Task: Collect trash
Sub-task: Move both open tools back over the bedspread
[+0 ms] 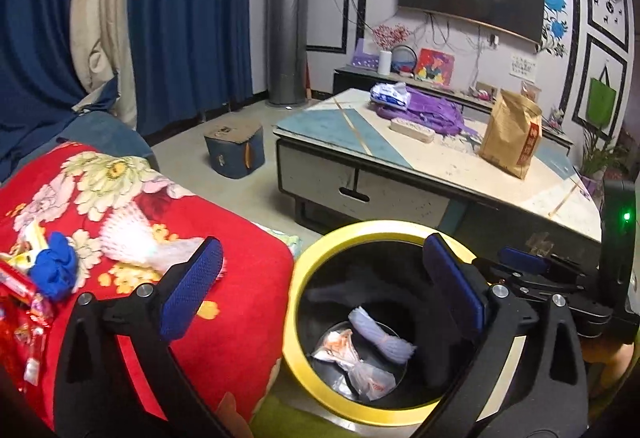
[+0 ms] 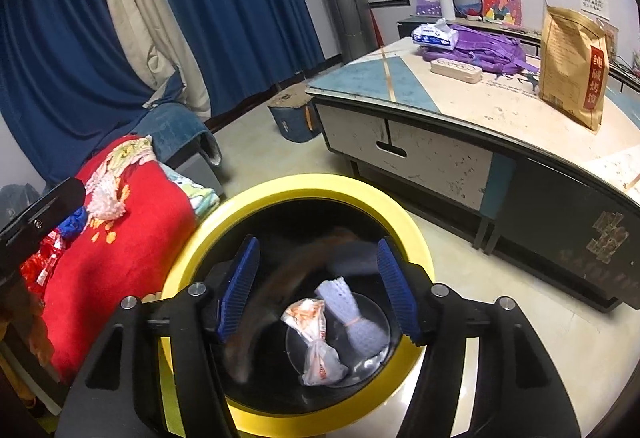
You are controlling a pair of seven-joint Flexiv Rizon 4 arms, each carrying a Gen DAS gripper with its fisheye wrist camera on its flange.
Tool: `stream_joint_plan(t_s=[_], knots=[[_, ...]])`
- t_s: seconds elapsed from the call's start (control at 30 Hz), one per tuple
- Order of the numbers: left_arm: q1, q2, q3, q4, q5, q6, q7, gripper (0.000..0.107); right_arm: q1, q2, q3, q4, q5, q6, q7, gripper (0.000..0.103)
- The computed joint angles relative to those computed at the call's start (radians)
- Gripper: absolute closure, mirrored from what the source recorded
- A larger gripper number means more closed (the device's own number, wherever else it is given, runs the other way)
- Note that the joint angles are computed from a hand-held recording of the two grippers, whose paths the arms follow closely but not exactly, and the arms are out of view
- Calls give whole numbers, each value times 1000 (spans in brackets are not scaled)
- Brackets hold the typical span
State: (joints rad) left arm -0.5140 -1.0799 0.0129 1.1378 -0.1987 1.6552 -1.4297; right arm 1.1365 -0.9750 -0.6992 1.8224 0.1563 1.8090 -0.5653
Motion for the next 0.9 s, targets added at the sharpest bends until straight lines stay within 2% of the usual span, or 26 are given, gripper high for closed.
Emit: stream_joint_plan(t_s=[0.2, 0.43, 0.7, 0.9], knots=[[-22, 37, 62, 70, -32, 69, -53, 15, 15, -9, -13, -21, 2, 29, -35, 42], [-75, 80, 170, 159, -100, 144, -87, 15, 29, -20, -17, -71, 6, 37, -96, 38], [-115, 113, 228, 250, -224, 238, -46, 15, 10, -14, 11, -154, -31, 31, -177, 35], [-129, 136, 239, 315, -324, 311, -1, 15, -24, -7, 60, -225, -73, 16, -231, 33]])
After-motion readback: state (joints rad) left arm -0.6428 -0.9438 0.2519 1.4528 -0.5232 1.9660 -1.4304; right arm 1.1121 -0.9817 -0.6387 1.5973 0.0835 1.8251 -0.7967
